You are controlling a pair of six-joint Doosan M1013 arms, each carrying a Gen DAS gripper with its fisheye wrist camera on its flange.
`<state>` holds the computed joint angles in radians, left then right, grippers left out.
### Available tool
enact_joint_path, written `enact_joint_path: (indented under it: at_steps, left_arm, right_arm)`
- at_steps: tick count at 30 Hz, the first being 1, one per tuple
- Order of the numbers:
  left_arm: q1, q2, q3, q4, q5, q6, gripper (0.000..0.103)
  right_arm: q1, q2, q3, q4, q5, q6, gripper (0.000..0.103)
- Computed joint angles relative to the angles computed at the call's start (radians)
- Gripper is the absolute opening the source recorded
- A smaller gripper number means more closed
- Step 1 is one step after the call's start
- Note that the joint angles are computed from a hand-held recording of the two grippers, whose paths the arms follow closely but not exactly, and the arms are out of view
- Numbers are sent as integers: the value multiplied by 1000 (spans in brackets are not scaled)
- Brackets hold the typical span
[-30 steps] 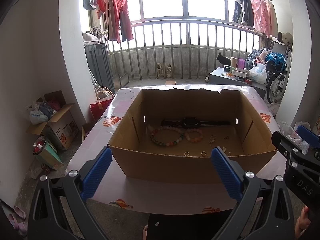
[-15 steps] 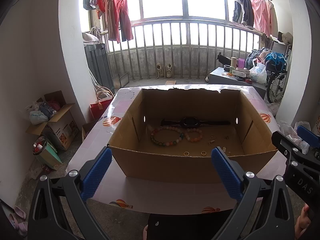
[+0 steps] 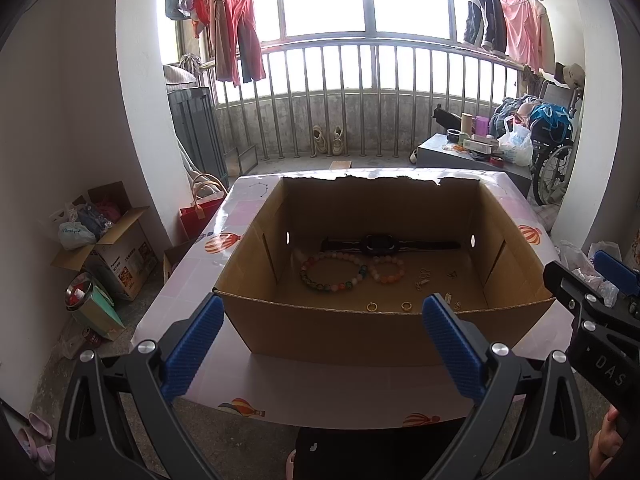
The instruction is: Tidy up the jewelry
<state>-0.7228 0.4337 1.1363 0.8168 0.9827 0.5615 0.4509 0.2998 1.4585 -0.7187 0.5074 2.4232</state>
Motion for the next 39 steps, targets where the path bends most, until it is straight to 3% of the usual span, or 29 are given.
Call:
enact_joint_path:
  at_steps: [39]
  left_arm:
    - [0, 2, -1, -2, -1, 1, 98]
  right_arm:
    - [4, 1, -3, 11, 3, -25, 73]
